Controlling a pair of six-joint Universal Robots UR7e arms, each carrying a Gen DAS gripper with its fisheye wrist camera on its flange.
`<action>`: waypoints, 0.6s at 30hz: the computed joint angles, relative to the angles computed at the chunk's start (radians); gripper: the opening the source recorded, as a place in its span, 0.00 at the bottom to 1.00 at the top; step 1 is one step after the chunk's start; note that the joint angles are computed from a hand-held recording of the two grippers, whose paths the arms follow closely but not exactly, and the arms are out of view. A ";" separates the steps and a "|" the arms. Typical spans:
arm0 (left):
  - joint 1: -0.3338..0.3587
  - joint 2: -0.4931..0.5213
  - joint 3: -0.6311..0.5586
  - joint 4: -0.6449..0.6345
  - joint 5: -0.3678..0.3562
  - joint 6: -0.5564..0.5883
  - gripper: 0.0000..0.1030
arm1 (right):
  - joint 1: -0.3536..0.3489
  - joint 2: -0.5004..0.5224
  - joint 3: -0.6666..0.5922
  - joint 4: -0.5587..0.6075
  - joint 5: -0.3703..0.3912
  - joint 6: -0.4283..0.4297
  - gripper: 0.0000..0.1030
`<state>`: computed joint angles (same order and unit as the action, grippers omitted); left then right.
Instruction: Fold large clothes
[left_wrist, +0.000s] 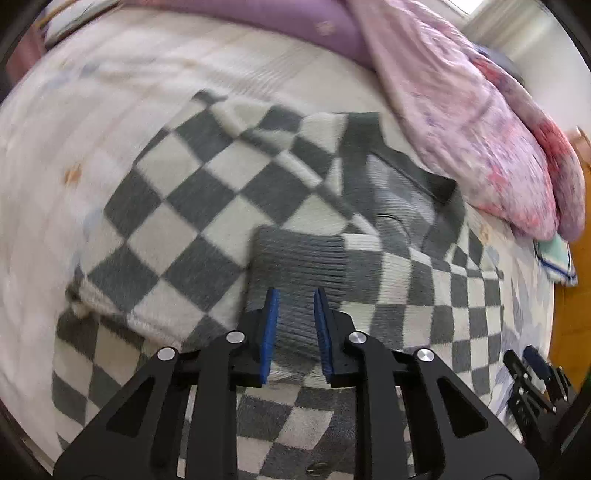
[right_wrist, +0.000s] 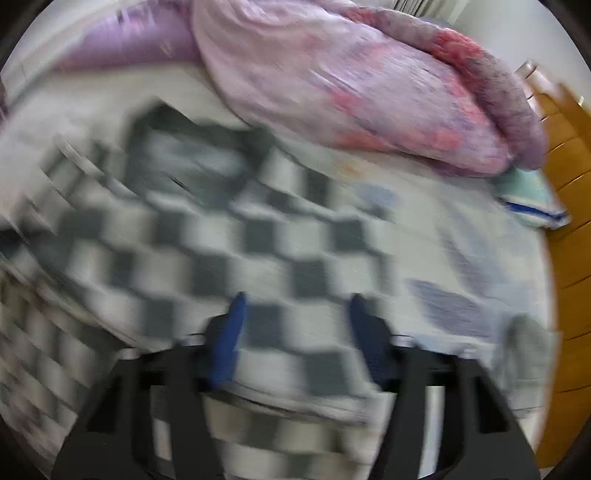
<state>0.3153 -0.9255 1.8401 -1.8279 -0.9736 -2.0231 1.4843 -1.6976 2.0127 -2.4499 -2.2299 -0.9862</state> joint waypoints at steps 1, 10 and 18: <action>0.001 0.006 -0.011 0.009 0.003 0.015 0.17 | -0.034 0.005 -0.037 0.098 -0.008 0.060 0.14; 0.069 0.091 -0.085 -0.011 -0.075 0.150 0.17 | -0.182 0.093 -0.158 0.335 -0.025 0.224 0.14; 0.169 0.152 -0.081 -0.191 -0.105 0.295 0.16 | -0.225 0.320 -0.455 0.570 0.201 0.420 0.12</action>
<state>0.4846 -0.7732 1.7588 -2.0188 -1.0786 -1.7283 1.2596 -1.3779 1.5578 -1.8798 -2.0292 -0.5660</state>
